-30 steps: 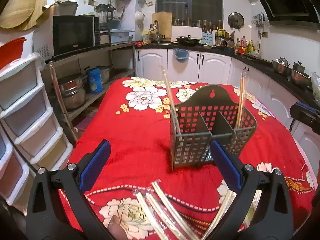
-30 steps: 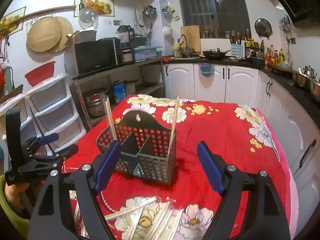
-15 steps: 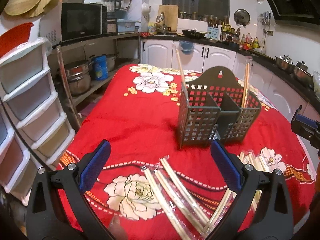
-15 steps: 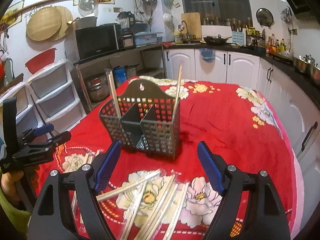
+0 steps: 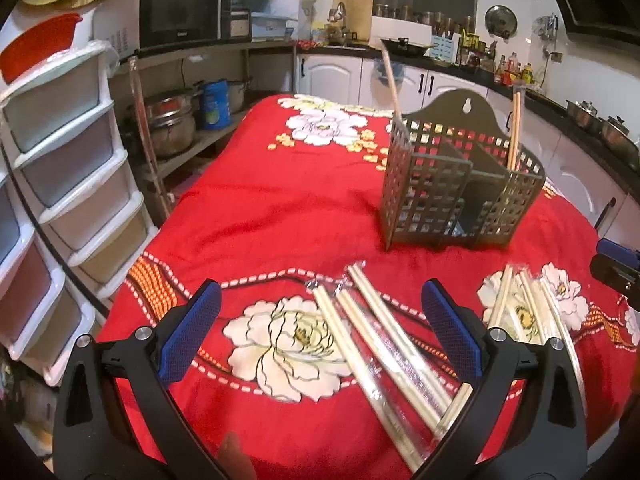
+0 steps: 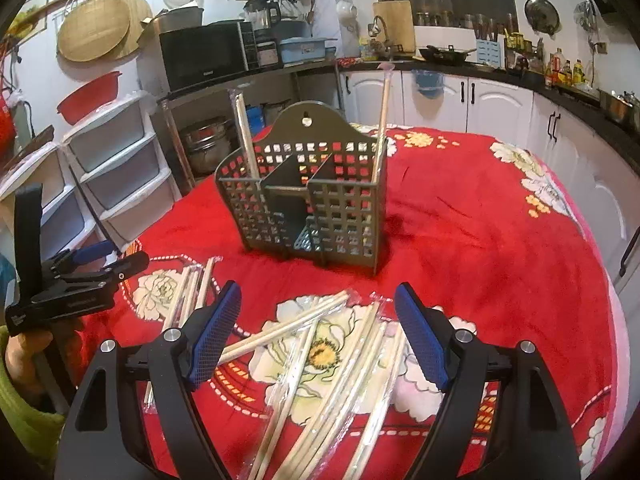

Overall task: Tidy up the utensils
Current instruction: 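Move the right tool back over the chopstick bundles, then grasp a wrapped chopstick pair with the left tool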

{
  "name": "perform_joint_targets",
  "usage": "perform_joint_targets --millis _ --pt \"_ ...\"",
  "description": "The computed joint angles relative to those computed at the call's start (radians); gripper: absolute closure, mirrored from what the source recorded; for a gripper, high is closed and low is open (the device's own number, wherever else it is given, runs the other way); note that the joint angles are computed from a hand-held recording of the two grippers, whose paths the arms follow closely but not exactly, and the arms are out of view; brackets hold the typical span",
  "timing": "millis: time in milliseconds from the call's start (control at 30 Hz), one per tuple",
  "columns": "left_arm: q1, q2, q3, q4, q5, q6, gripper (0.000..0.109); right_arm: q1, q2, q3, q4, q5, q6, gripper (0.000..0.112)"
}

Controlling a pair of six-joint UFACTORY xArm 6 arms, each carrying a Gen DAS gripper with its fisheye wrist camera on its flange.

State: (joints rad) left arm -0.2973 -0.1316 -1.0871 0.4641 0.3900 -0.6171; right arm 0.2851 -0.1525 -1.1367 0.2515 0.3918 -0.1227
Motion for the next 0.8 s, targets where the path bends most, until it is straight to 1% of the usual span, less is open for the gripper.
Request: perform_joint_targets --millis 233,333,400,500,567,600,633,667,700,733,800 --pt "0.017 -0.013 0.047 -0.122 -0.006 0.083 0.017 0.014 0.01 0.012 0.025 0.023 -0.018 0.036" --pt "0.022 -0.012 0.061 -0.184 -0.006 0.126 0.021 0.021 0.019 0.01 0.027 0.032 -0.015 0.036" --pt "0.024 -0.01 0.07 -0.247 -0.006 0.167 0.027 0.027 0.026 0.007 0.025 0.039 -0.013 0.036" --pt "0.026 -0.001 0.078 -0.35 -0.004 0.241 0.039 0.034 0.042 0.001 0.029 0.049 -0.013 0.036" --pt "0.026 0.008 0.08 -0.442 -0.001 0.304 0.05 0.034 0.053 -0.003 0.028 0.056 -0.008 0.036" --pt "0.026 0.013 0.078 -0.477 0.003 0.328 0.053 0.035 0.061 -0.008 0.031 0.062 -0.008 0.036" --pt "0.027 0.021 0.075 -0.525 0.009 0.359 0.061 0.034 0.071 -0.015 0.038 0.069 -0.012 0.037" --pt "0.027 0.028 0.071 -0.571 0.013 0.392 0.066 0.034 0.083 -0.025 0.044 0.077 -0.012 0.043" --pt "0.028 0.036 0.065 -0.611 0.019 0.419 0.068 0.032 0.1 -0.042 0.057 0.098 -0.015 0.046" --pt "0.028 0.042 0.061 -0.626 0.02 0.429 0.072 0.03 0.113 -0.055 0.07 0.111 -0.018 0.05" --pt "0.033 0.059 0.044 -0.691 0.026 0.481 0.075 0.025 0.138 -0.081 0.1 0.143 -0.027 0.054"
